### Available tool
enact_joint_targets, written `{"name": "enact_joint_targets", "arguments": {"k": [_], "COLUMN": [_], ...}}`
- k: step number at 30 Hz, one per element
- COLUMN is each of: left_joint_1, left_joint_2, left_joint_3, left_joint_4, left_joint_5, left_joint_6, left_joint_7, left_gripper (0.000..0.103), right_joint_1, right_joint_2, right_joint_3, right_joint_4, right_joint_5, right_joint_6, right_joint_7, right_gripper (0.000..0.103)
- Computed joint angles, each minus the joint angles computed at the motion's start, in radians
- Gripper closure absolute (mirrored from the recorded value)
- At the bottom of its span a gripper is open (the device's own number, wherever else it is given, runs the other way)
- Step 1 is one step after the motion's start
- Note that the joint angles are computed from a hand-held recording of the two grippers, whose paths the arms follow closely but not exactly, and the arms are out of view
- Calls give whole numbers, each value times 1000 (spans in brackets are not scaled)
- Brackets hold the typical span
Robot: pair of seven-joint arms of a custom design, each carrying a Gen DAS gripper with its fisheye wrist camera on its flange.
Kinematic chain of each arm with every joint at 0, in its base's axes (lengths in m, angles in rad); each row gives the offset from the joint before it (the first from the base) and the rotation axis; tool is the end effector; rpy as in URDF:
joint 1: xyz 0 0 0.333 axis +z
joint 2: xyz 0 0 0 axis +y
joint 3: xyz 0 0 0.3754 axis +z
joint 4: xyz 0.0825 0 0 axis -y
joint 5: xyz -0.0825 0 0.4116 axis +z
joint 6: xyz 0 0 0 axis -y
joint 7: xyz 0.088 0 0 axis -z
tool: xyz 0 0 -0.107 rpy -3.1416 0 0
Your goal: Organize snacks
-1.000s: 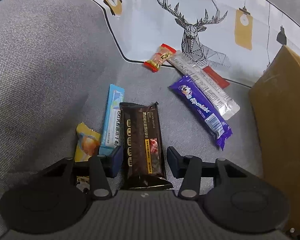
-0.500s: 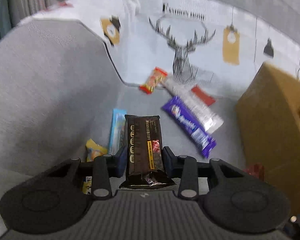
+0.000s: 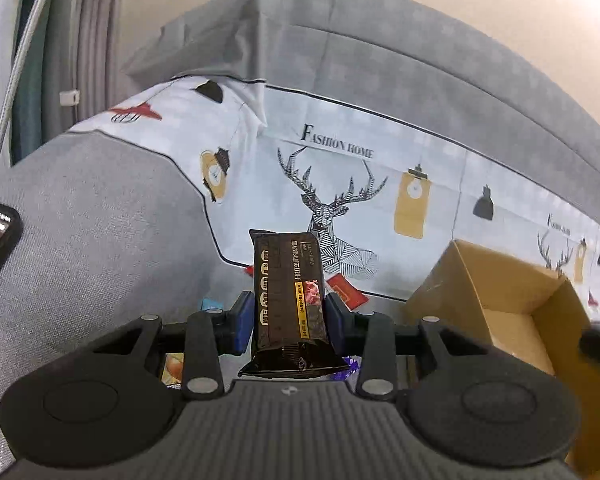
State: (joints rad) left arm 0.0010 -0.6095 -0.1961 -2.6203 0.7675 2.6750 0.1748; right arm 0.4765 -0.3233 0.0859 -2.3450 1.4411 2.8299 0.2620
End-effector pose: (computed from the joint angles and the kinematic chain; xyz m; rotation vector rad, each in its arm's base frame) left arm 0.3816 -0.1071 0.5424 -2.1132 1.1013 -0.7393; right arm 0.4344 0.2189 0.5606 -1.8364 0.9298 -0.2605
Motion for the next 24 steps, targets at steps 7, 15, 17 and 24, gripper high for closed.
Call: {"name": "enact_joint_targets", "arguments": {"k": [7, 15, 17, 24], "left_joint_1": [16, 23, 27, 26], "left_joint_2": [-14, -42, -52, -71], "left_joint_3": [21, 23, 29, 57], "left_joint_4": [-19, -35, -42, -59], "left_joint_5": [-28, -17, -17, -51], "left_joint_6": [3, -28, -30, -29], "left_joint_7": [-15, 24, 26, 59], "left_gripper": [61, 61, 61, 61], "right_joint_1": [35, 102, 81, 76], "right_joint_2": [-9, 154, 203, 287], "right_joint_3": [42, 155, 177, 174], "right_joint_4": [-83, -72, -71, -90], "right_joint_5": [-79, -306, -487, -988], "right_joint_6": [-56, 118, 143, 151], "right_joint_7": [126, 287, 481, 894], "right_gripper": [60, 26, 23, 8]}}
